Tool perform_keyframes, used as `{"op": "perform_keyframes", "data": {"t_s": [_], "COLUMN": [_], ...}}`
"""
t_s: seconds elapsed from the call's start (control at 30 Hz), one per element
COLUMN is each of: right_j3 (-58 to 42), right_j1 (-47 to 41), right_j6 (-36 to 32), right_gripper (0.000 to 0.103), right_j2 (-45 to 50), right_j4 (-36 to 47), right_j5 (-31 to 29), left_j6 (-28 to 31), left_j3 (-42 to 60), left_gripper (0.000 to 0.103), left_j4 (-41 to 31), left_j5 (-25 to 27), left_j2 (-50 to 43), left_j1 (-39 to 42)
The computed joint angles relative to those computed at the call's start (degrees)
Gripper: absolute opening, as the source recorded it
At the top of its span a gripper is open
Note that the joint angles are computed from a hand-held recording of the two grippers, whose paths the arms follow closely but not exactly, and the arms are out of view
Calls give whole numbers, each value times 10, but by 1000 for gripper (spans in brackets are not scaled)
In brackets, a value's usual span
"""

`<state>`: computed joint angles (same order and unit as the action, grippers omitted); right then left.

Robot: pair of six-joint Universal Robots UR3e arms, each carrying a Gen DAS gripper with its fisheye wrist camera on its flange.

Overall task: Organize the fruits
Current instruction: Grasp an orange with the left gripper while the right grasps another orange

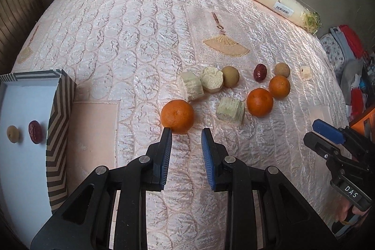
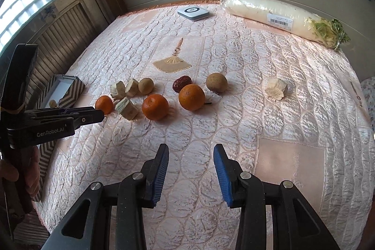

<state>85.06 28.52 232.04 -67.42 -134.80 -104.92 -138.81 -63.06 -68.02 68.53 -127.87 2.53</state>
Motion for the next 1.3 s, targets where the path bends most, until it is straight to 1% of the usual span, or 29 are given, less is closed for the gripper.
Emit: {"op": "perform_keyframes", "data": {"t_s": [0.17, 0.3, 0.43, 0.57, 0.63, 0.7, 0.77, 0.8, 0.87, 1.1, 1.17, 1.3], "right_j3": [10, 8, -12, -37, -44, -53, -64, -69, -78, -136, -155, -162], "right_j1": [-8, -12, -17, -21, -24, -27, -30, -32, -36, -49, -50, -59], "right_j6": [-3, -16, -35, -49, -53, -57, -63, -66, -72, -108, -118, -133], "right_gripper": [38, 38, 38, 38, 42, 42, 42, 42, 42, 42, 42, 42], "right_j2": [-1, 2, 20, 40, 48, 58, 67, 72, 81, 130, 143, 157], "right_j4": [-9, -18, -23, -23, -28, -29, -26, -25, -26, -13, 1, -12], "right_j5": [13, 19, 30, 42, 47, 53, 59, 60, 65, 79, 74, 82], "left_j6": [1, 9, 8, 3, 0, 1, 5, 8, 7, -5, -3, -1], "left_j3": [9, 24, 24, 39, 58, 73, 63, 56, 63, 106, 108, 101], "left_gripper": [26, 26, 26, 26, 26, 26, 26, 32, 35, 35, 35, 35], "left_j4": [8, -10, 10, -1, -19, -35, -21, -9, -9, -23, -23, -16], "left_j5": [-2, -10, 6, 0, -3, -9, -6, -3, 2, 5, 6, 11], "left_j2": [-5, -9, -14, -21, -32, -40, -37, -35, -42, -71, -73, -72], "left_j1": [-5, -3, -7, 2, 2, 0, -4, -7, -11, -18, -19, -21]}}
